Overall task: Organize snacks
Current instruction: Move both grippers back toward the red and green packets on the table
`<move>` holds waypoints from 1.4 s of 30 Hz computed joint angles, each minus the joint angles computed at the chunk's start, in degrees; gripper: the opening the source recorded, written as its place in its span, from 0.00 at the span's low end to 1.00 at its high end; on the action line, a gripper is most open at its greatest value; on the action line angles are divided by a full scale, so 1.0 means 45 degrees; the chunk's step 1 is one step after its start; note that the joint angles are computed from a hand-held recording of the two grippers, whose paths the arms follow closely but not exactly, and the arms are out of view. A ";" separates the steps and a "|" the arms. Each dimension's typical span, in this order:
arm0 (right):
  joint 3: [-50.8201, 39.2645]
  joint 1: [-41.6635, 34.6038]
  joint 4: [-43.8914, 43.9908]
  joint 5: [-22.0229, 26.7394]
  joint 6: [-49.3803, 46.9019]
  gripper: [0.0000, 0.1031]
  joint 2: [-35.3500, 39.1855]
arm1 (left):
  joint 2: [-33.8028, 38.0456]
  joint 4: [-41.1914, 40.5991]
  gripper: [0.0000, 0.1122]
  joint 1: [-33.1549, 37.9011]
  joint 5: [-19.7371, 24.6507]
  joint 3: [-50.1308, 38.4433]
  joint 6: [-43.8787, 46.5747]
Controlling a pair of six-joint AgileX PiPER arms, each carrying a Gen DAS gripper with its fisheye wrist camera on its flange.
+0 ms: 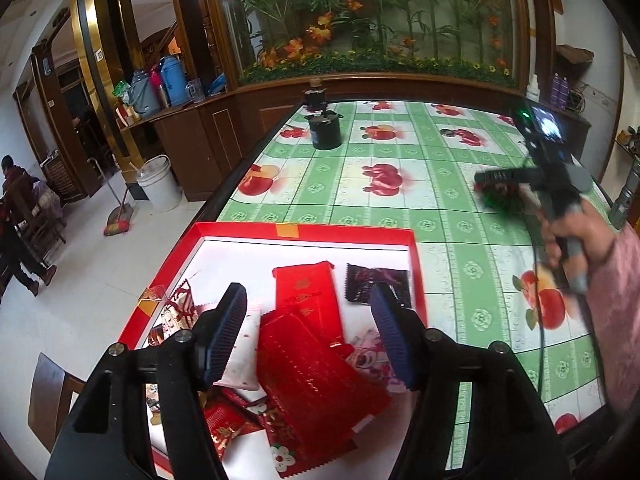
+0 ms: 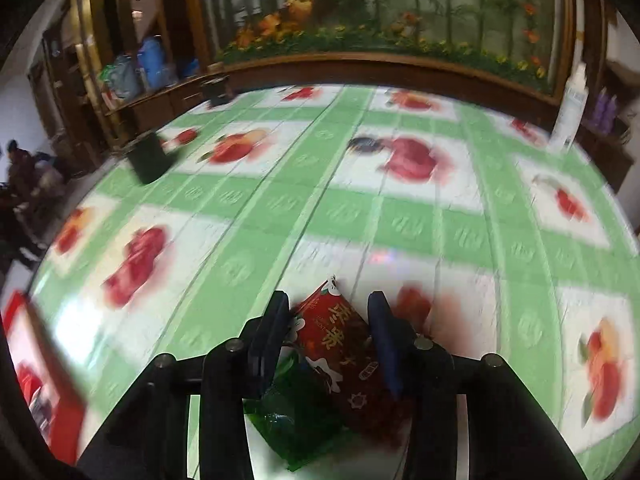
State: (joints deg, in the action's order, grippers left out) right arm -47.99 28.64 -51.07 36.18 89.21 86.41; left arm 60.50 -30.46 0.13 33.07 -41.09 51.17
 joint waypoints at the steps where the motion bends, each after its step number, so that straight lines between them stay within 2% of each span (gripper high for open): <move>1: 0.0296 0.0154 0.0279 -0.0253 -0.0060 0.40 -0.0284 | -0.0078 0.0067 0.57 -0.0106 0.0013 0.0048 -0.0109; 2: 0.0695 0.0423 0.1068 -0.0635 -0.0606 0.41 -0.0702 | -0.0185 0.0116 0.57 -0.0234 0.0082 0.0098 -0.0182; 5: 0.1431 0.1778 0.3330 -0.0844 -0.2580 0.44 -0.1931 | -0.0556 0.0368 0.57 -0.0839 0.0176 0.0357 -0.0569; 7: 0.2848 0.1942 0.4390 -0.2482 -0.2596 0.42 -0.3435 | -0.0767 0.0923 0.57 -0.1498 0.0167 0.0483 -0.1261; 8: 0.3681 0.2079 0.4156 -0.3148 -0.1861 0.43 -0.4708 | -0.0934 0.1420 0.57 -0.2030 0.0124 0.0570 -0.1858; 9: 0.4335 0.2217 0.3413 -0.3305 -0.1001 0.50 -0.5862 | -0.1130 0.2022 0.57 -0.2602 0.0098 0.0645 -0.2562; 10: 0.4703 0.2504 0.2281 -0.3072 0.0272 0.61 -0.6574 | -0.1291 0.2555 0.57 -0.3107 0.0084 0.0700 -0.3146; 12: 0.5494 0.2842 0.0725 -0.2128 0.2092 0.64 -0.8318 | -0.1665 0.3614 0.57 -0.4151 0.0013 0.0852 -0.4280; 13: 0.5743 0.2683 0.0659 -0.2355 0.2238 0.64 -0.8703 | -0.1886 0.4241 0.57 -0.4782 -0.0022 0.0940 -0.4968; 15: 0.6339 0.1476 0.1923 -0.3547 0.1003 0.64 -0.9486 | -0.2062 0.5218 0.63 -0.5828 0.0079 0.0995 -0.6124; 18: 0.6058 0.1149 0.3219 -0.3542 -0.0628 0.64 -0.9139 | -0.2063 0.6434 0.67 -0.7051 0.0082 0.1072 -0.7675; 20: 0.5610 0.1848 0.2607 -0.2849 -0.0108 0.64 -0.8620 | -0.1817 0.7079 0.67 -0.7903 0.0072 0.1085 -0.8496; 21: 0.5456 0.2572 0.2063 -0.2061 0.0668 0.64 -0.8659 | -0.1616 0.7492 0.67 -0.8522 0.0100 0.1099 -0.9017; 23: 0.5310 0.2748 0.2039 -0.1403 0.1008 0.65 -0.8535 | -0.1271 0.7729 0.67 -0.9162 0.0110 0.1048 -0.9330; 26: 0.5843 0.1249 0.3844 -0.2085 -0.0217 0.66 -0.9058 | -0.0523 0.6698 0.67 -0.9811 0.0416 0.0712 -0.8230; 29: 0.6192 0.0339 0.5090 -0.2094 -0.0891 0.68 -0.9801 | 0.0041 0.5537 0.67 -1.0081 0.0771 0.0510 -0.7313; 32: 0.6355 -0.0503 0.6629 -0.2361 -0.2377 0.68 -1.0148 | 0.0698 0.5622 0.66 -1.0739 0.0807 0.0383 -0.7654; 37: 0.6263 -0.0271 0.6318 -0.2123 -0.1946 0.68 -1.0125 | 0.2135 0.3799 0.66 -1.1000 0.1359 -0.0080 -0.6553; 40: 0.6261 -0.0277 0.6186 -0.2025 -0.1783 0.68 -1.0201 | 0.2652 0.5037 0.67 -1.1094 0.0755 -0.0259 -0.7477; 42: 0.6237 0.0055 0.5416 -0.1792 -0.0887 0.68 -1.0220 | 0.3279 0.4944 0.67 -1.0311 0.0828 -0.0834 -0.7085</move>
